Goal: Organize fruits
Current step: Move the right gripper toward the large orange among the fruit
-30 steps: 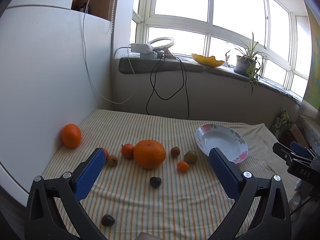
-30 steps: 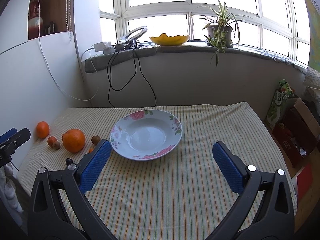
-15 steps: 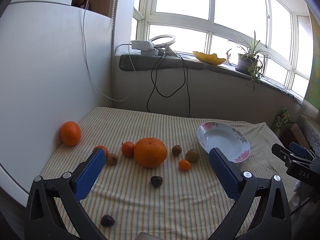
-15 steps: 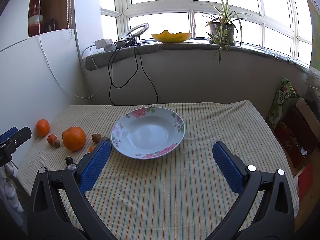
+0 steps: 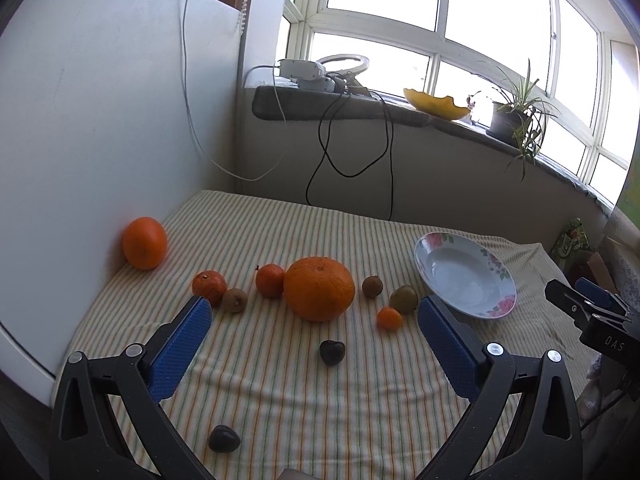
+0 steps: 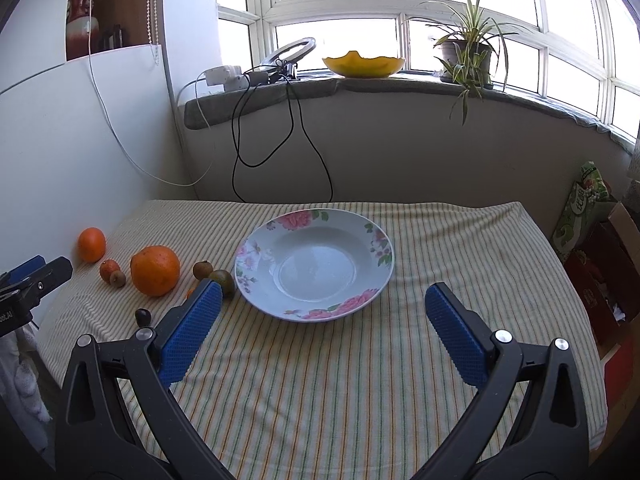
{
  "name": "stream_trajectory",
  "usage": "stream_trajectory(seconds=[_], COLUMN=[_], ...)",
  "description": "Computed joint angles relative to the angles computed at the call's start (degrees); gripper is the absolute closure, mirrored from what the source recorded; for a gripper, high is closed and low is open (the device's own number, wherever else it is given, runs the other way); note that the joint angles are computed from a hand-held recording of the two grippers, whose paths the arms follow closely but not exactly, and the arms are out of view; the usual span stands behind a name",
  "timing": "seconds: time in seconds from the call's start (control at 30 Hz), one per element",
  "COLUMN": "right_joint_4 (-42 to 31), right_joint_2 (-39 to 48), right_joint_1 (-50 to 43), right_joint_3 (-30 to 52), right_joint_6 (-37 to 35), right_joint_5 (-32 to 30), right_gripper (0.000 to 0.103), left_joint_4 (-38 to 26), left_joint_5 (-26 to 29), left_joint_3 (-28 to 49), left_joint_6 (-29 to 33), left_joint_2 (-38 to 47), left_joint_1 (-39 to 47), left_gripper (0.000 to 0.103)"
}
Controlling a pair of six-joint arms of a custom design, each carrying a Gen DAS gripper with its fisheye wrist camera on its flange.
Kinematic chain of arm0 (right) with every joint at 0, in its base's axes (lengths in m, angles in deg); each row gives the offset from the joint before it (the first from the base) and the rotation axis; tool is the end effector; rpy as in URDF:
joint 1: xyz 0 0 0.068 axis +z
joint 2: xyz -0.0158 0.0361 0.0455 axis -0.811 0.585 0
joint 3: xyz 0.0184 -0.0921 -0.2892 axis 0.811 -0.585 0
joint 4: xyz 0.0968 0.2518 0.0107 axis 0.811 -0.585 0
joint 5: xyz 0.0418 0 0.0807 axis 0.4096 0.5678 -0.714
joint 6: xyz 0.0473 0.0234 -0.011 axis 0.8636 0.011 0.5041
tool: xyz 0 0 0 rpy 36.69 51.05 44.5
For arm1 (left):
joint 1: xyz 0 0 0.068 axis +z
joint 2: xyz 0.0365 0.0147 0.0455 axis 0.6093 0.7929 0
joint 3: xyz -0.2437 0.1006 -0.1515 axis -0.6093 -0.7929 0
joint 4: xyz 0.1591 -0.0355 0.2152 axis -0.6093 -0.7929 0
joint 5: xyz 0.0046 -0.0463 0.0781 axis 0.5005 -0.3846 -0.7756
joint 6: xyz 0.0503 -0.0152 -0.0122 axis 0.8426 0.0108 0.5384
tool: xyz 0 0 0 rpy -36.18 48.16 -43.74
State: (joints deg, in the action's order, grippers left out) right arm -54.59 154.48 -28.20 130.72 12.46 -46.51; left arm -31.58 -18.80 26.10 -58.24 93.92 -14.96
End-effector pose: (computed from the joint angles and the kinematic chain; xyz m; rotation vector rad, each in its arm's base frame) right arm 0.2573 0.1273 0.2456 -0.4419 2.1378 0.3481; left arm 0.1370 -0.1335 0.2381 -0.4634 2.1094 0.0543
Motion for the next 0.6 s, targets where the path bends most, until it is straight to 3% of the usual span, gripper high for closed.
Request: stream_trajectory(seconds=[0.6], right_joint_4=[-4.21], right_joint_2=[13.70], right_joint_1=[3.93], right_joint_3=[13.06], right_joint_6=[-2.98], right_joint_5=[-10.40], right_gripper=[0.003], left_joint_4=[14.78], left_joint_5=[13.67], left_joint_3=[-8.51], left_joint_6=[6.22], left_joint_2=[-3.12], left_joint_1=[10.24], left_gripper=[0.006])
